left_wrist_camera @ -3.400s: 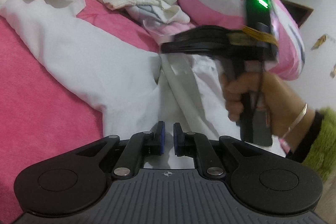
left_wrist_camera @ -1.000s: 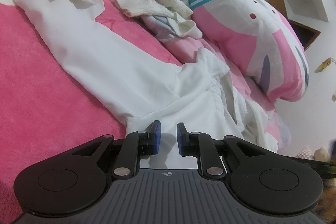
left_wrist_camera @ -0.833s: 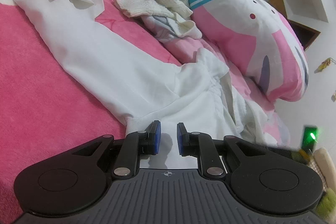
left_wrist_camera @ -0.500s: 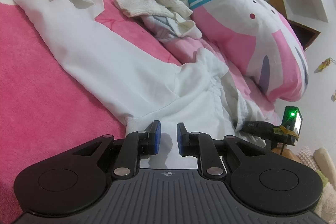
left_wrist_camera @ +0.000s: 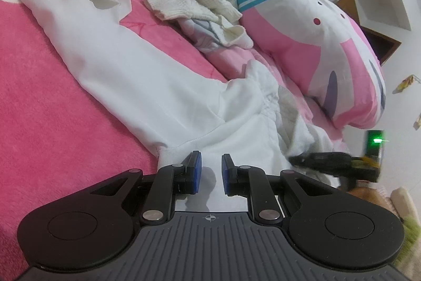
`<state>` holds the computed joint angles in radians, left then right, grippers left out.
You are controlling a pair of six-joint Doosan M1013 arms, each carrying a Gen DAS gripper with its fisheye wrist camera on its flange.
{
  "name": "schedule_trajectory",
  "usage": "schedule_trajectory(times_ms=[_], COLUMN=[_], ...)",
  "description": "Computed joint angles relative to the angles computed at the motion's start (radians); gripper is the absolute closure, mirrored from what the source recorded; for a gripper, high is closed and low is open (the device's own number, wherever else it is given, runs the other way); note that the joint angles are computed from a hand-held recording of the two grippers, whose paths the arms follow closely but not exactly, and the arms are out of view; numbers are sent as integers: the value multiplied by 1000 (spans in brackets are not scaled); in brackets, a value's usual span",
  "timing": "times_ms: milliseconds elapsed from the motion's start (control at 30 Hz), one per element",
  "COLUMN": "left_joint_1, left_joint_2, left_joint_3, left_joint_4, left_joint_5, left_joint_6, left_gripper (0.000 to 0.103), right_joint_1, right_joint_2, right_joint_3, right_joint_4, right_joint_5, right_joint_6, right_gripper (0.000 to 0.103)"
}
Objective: Fold clothes
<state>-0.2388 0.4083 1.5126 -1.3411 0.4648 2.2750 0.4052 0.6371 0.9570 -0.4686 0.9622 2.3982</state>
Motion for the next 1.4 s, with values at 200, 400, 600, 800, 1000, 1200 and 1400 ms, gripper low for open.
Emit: schedule_trajectory(times_ms=[200, 400, 600, 800, 1000, 1200, 1400], left_joint_1=[0, 1, 2, 3, 4, 4, 4], left_joint_2=[0, 1, 2, 3, 3, 3, 3], left_joint_3=[-1, -1, -2, -2, 0, 0, 0], left_joint_4=[1, -1, -7, -14, -18, -21, -22], left_joint_5=[1, 3, 6, 9, 11, 11, 13], left_joint_6=[-2, -3, 1, 5, 8, 9, 8], left_gripper=[87, 87, 87, 87, 87, 87, 87], right_joint_1=[-18, -34, -50, -49, -33, 2, -8], right_joint_2=[-98, -106, -70, -24, -16, 1, -70], right_joint_3=[116, 159, 132, 81, 61, 17, 105], right_joint_4=[162, 554, 627, 537, 510, 240, 315], right_joint_5=[-226, -316, -354, -335, -320, -238, -298], right_joint_6=[80, -215, -182, -92, -181, -42, -34], right_gripper=[100, 74, 73, 69, 98, 103, 99])
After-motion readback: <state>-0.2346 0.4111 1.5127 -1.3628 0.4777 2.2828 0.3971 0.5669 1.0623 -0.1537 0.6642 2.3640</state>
